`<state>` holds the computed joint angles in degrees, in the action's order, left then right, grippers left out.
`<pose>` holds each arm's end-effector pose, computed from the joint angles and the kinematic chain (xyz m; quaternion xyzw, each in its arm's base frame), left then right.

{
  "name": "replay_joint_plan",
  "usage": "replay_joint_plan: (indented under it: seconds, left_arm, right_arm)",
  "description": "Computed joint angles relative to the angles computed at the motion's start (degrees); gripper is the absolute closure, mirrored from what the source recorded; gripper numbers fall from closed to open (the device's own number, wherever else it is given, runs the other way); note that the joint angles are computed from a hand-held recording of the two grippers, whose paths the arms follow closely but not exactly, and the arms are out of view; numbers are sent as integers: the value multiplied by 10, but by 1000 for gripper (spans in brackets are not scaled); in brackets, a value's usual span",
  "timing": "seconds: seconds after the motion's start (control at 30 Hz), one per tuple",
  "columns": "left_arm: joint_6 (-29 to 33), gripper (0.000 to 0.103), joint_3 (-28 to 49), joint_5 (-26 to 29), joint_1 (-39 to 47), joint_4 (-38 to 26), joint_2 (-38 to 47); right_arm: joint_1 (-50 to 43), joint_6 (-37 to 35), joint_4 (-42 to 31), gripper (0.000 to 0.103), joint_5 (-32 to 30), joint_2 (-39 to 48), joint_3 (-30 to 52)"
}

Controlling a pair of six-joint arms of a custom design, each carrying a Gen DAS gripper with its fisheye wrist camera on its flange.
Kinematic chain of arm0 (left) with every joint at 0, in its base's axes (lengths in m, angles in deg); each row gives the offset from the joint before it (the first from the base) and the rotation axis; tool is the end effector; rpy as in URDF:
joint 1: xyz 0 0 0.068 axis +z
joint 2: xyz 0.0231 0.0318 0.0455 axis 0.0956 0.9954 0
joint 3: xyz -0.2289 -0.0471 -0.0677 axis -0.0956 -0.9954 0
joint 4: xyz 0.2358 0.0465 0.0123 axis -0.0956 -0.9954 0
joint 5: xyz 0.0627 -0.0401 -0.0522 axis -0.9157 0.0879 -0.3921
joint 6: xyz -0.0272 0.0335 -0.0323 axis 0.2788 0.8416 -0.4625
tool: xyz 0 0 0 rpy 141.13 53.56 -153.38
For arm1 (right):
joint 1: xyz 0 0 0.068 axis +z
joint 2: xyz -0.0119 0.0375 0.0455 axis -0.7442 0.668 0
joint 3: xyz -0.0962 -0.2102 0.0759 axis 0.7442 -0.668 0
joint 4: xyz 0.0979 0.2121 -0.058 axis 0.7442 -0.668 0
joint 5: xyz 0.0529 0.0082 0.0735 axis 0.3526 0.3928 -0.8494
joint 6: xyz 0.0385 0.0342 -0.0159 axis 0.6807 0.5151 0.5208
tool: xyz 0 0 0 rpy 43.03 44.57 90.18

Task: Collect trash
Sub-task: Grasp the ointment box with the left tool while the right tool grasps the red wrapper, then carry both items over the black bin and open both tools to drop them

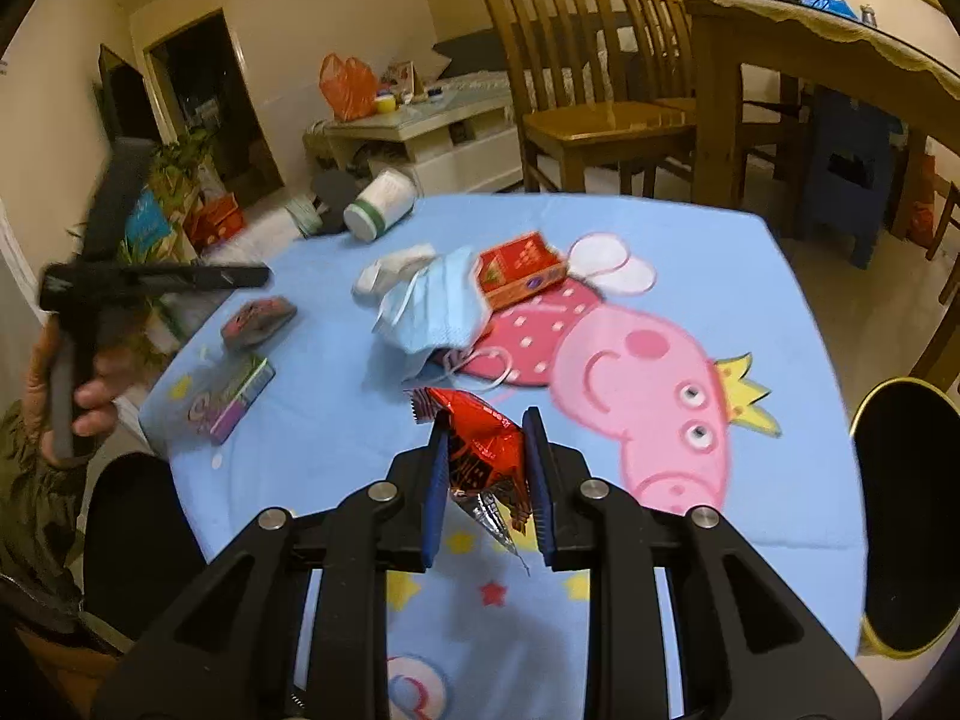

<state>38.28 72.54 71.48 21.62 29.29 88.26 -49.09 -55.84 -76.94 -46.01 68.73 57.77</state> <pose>0.2281 0.0586 0.1968 -0.1060 0.9389 -0.0533 0.3230 0.2764 0.0164 0.1623 -0.2929 0.8642 0.2250 0.3415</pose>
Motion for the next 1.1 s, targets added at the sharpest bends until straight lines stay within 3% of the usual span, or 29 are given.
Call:
replay_joint_plan:
  seconds: [0.07, 0.13, 0.23, 0.3, 0.47, 0.7, 0.87, 1.0, 1.1]
  left_arm:
    - [-20, 59, 20, 16, -12, -23, -40]
    - [-39, 59, 34, -8, -47, -34, -67]
    - [-74, 59, 50, -105, -145, -24, -68]
    - [-103, 59, 61, -203, -240, -17, -43]
    - [-157, 59, 120, -305, -407, 0, 66]
    - [-152, 59, 249, -379, -545, 15, 201]
    - [-122, 59, 339, -393, -587, 24, 284]
    - [-109, 59, 396, -389, -606, 26, 342]
    - [-108, 59, 448, -384, -616, 17, 393]
  right_arm:
    - [-19, -4, -13, 80, -15, 6, 26]
    - [-42, -6, -22, 80, -30, 9, 49]
    - [-75, -6, -27, 80, -45, 21, 75]
    - [-107, -5, -29, 80, -54, 61, 102]
    - [-178, 5, -57, 79, -49, 169, 180]
    - [-263, 36, -44, 80, -69, 198, 261]
    - [-308, 89, -7, 79, -37, 242, 329]
    - [-318, 99, -38, 77, 3, 321, 402]
    - [-315, 104, -95, 49, 32, 389, 475]
